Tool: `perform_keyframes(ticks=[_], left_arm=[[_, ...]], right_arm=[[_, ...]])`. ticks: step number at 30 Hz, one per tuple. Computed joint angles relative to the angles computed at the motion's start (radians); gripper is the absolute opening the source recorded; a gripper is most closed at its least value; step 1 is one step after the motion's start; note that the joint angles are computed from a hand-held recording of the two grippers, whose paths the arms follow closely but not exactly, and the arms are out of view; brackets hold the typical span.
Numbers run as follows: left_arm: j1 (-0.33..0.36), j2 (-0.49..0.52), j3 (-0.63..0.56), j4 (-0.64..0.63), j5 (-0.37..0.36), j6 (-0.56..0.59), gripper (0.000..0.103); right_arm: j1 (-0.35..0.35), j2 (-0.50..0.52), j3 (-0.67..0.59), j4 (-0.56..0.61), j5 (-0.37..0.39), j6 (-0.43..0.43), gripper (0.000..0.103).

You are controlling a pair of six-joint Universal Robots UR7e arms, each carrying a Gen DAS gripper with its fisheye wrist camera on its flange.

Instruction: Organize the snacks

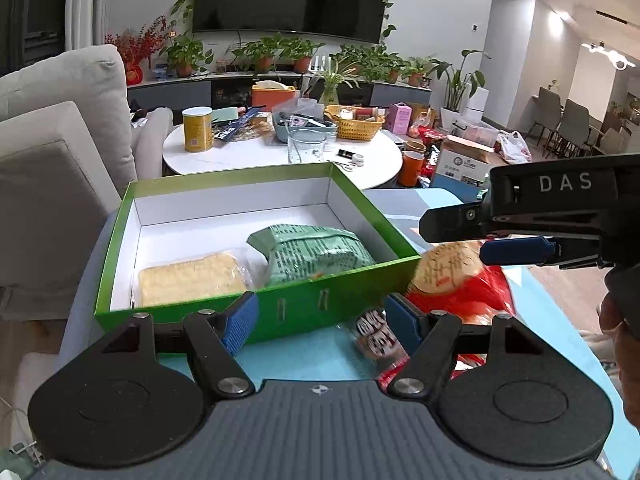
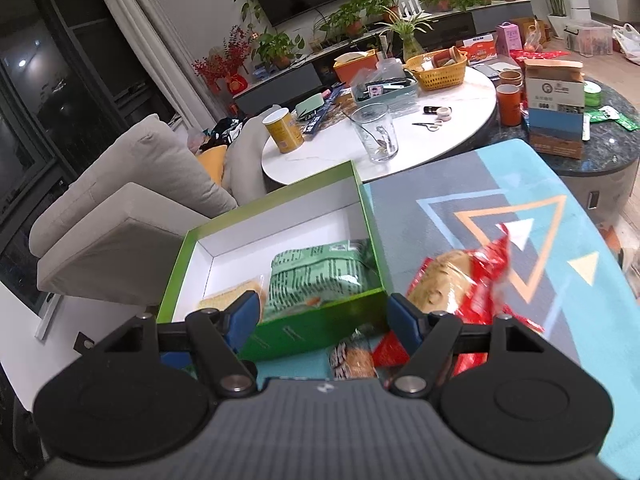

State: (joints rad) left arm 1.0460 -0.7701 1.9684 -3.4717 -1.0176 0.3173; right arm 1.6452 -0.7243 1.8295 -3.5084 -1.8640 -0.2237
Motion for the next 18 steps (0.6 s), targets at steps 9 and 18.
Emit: perform_keyframes(ticks=[9, 18], left_arm=[[-0.025, -0.02, 0.088, -0.012, -0.007, -0.023, 0.068], [-0.033, 0.002, 0.109, 0.026, -0.014, -0.035, 0.068]], right_arm=[[-0.01, -0.029, 0.089, -0.044, -0.018, -0.013, 0.056], [-0.049, -0.049, 0.161, -0.042, -0.03, 0.022, 0.056]])
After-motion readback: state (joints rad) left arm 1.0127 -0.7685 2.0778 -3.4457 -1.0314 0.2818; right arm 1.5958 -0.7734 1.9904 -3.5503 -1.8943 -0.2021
